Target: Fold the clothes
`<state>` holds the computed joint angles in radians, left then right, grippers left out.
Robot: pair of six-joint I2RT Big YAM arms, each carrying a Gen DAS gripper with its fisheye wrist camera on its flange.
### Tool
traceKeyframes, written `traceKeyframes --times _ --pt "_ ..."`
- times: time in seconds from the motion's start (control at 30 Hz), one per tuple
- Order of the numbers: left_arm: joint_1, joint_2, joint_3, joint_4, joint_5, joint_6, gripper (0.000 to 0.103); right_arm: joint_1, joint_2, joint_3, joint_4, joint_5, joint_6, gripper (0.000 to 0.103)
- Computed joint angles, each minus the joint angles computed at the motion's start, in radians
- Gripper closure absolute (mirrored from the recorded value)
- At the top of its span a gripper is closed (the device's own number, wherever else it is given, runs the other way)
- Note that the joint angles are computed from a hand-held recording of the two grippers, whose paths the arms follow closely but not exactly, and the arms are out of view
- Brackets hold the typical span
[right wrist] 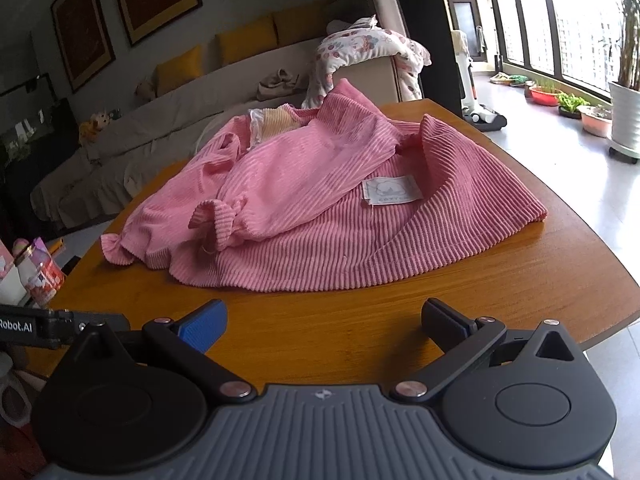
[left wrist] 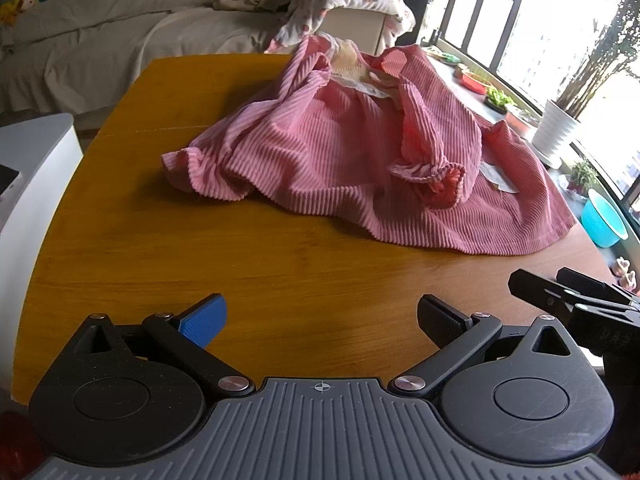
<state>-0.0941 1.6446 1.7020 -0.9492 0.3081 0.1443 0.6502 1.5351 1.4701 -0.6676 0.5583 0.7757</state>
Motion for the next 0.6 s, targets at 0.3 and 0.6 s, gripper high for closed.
traceKeyframes --times 0.3,0.6 --pt "0.0 -0.003 -0.002 0.001 0.001 -0.001 0.0 0.005 0.016 0.023 -0.031 0.009 -0.017 0.0" --pt "0.001 -0.003 0.002 -0.002 0.003 0.001 0.0 0.011 0.029 0.038 -0.052 0.03 -0.043 0.0"
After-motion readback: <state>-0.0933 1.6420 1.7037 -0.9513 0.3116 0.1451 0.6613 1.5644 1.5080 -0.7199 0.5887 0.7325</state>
